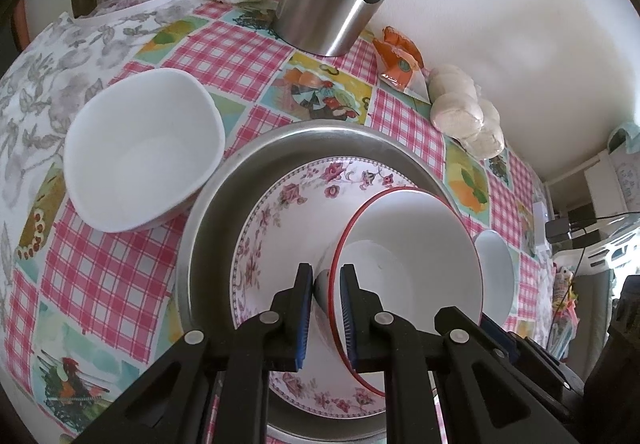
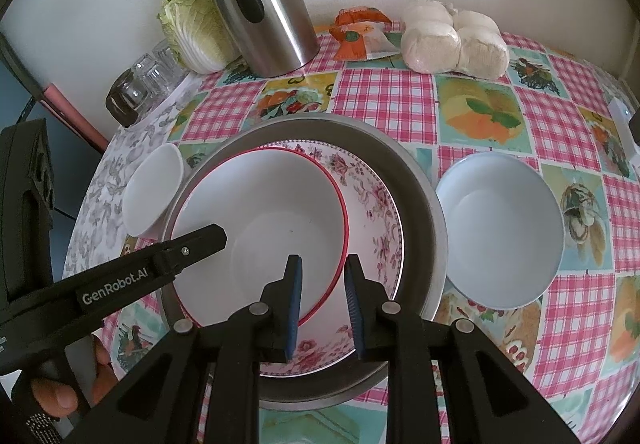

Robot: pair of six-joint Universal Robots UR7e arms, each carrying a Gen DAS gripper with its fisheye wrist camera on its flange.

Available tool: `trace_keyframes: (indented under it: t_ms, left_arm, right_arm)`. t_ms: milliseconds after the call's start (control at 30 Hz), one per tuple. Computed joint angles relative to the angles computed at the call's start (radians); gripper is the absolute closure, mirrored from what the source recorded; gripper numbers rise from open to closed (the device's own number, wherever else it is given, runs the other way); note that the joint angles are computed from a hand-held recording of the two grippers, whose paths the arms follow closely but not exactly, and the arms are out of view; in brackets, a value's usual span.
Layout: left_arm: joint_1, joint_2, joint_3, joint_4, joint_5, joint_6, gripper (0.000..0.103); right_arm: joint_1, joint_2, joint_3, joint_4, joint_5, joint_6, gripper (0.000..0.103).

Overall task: Organize plates and bowls
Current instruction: 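Open both grippers to release the red-rimmed bowl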

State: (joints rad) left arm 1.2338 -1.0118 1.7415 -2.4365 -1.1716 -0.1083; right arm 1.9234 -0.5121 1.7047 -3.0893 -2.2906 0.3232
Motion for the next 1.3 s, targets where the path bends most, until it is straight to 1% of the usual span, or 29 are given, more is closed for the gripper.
trace_keyframes:
  t_ms: [100, 300, 467, 600, 667, 733, 767, 900, 967, 1000, 1033, 1067, 1133, 1300]
  left_arm:
    - [-0.006, -0.006, 0.005, -0.005, 0.009, 0.007, 0.086]
    - [-0.017, -0.018, 0.013, -0.008, 0.044, 0.016, 0.085]
    - [-0.022, -0.032, 0.018, -0.01, 0.052, 0.019, 0.084]
    - [-0.032, -0.047, 0.031, -0.027, 0.073, 0.031, 0.067]
    - [-0.033, -0.056, 0.037, -0.035, 0.073, 0.033, 0.061]
    - [-0.036, -0.065, 0.043, -0.044, 0.082, 0.034, 0.051]
    - [-0.037, -0.068, 0.046, -0.048, 0.089, 0.035, 0.049]
    - [-0.037, -0.076, 0.043, -0.036, 0.126, 0.01, 0.043]
    - [-0.034, -0.077, 0.041, -0.035, 0.134, 0.005, 0.043]
    - [-0.032, -0.078, 0.04, -0.034, 0.138, 0.005, 0.042]
    - [-0.031, -0.079, 0.038, -0.031, 0.143, 0.004, 0.041]
    - [-0.029, -0.08, 0.037, -0.028, 0.149, 0.003, 0.04]
    - [-0.029, -0.079, 0.037, -0.029, 0.164, 0.006, 0.036]
    - [-0.033, -0.08, 0.04, -0.033, 0.188, 0.018, 0.028]
  right_arm:
    - [0.005, 0.0, -0.006, 0.016, -0.014, 0.005, 0.079]
    - [0.02, -0.012, -0.003, 0.017, -0.044, 0.007, 0.079]
    - [0.035, -0.024, 0.0, 0.008, -0.066, 0.002, 0.079]
    - [0.048, -0.029, -0.001, 0.008, -0.09, 0.005, 0.079]
    - [0.052, -0.031, -0.002, 0.013, -0.101, 0.008, 0.079]
    - [0.056, -0.03, -0.005, 0.025, -0.116, 0.015, 0.078]
    - [0.057, -0.03, -0.006, 0.03, -0.12, 0.018, 0.078]
    - [0.057, -0.031, -0.008, 0.054, -0.137, 0.034, 0.062]
    - [0.055, -0.031, -0.008, 0.06, -0.138, 0.038, 0.056]
    - [0.055, -0.031, -0.008, 0.062, -0.139, 0.037, 0.051]
    - [0.055, -0.03, -0.01, 0.064, -0.14, 0.037, 0.046]
    - [0.055, -0.029, -0.011, 0.064, -0.141, 0.035, 0.044]
    - [0.056, -0.026, -0.014, 0.063, -0.145, 0.029, 0.035]
    - [0.057, -0.02, -0.017, 0.06, -0.153, 0.022, 0.024]
